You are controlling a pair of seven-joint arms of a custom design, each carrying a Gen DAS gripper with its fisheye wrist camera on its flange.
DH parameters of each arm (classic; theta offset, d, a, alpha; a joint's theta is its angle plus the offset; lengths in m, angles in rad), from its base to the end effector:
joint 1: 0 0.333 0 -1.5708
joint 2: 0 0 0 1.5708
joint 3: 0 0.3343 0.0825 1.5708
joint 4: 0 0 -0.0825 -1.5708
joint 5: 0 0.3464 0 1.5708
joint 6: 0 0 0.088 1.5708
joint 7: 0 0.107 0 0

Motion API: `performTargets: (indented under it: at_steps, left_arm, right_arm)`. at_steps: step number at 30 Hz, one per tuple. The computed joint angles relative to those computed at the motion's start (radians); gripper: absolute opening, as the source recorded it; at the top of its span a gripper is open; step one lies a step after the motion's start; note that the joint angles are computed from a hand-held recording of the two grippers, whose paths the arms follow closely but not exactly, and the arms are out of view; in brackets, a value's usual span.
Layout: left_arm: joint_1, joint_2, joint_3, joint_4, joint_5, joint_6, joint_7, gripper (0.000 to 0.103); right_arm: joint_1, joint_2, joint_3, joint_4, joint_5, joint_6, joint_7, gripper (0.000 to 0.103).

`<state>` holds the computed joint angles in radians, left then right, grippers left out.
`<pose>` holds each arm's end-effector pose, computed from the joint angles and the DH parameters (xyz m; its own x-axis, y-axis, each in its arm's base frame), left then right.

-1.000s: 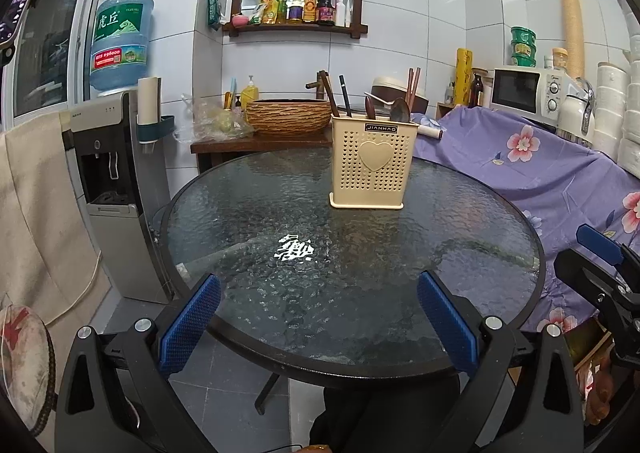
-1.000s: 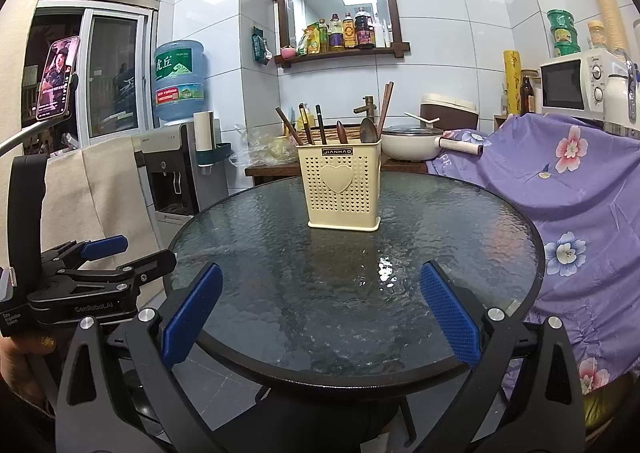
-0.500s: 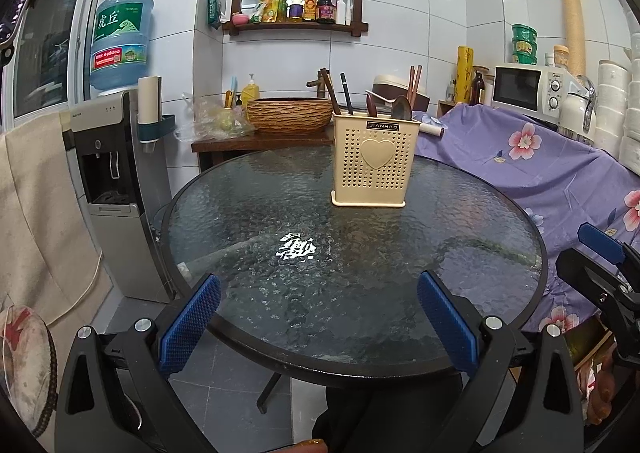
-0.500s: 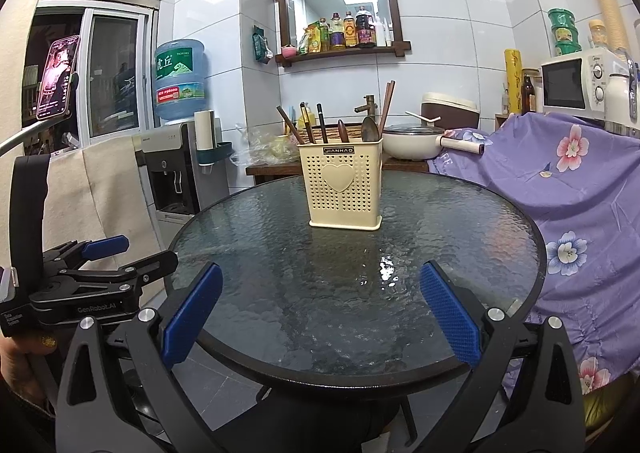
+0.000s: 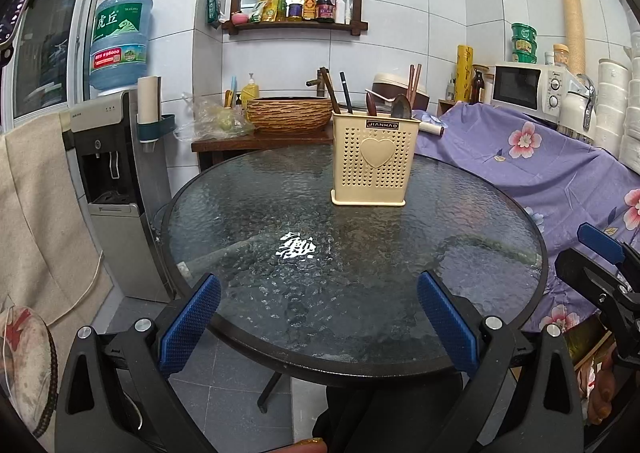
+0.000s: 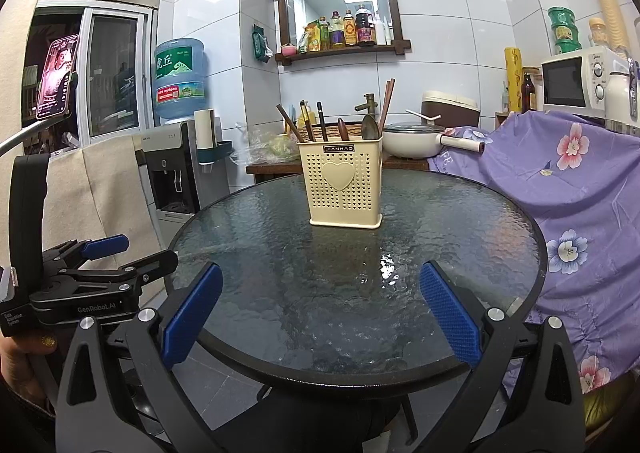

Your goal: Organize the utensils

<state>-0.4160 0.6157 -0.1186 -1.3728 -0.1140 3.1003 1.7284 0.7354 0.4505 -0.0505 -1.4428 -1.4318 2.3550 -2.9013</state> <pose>0.6599 -0.3456 0.5255 -0.5108 -0.8591 0.0312 -0.3914 0.2001 -0.8982 0.5494 0.4413 0.5216 -0.1712 -0.9818 -0.0819 -0.2842 0.1288 -0.9501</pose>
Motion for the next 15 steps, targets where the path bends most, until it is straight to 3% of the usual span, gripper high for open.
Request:
performTargets:
  at_steps: [15]
  left_arm:
    - [-0.001,0.001,0.003,-0.001,0.006,0.002,-0.006,0.097]
  right_arm:
    - [0.003,0.007,-0.003,0.005,0.004,0.002,0.001,0.097]
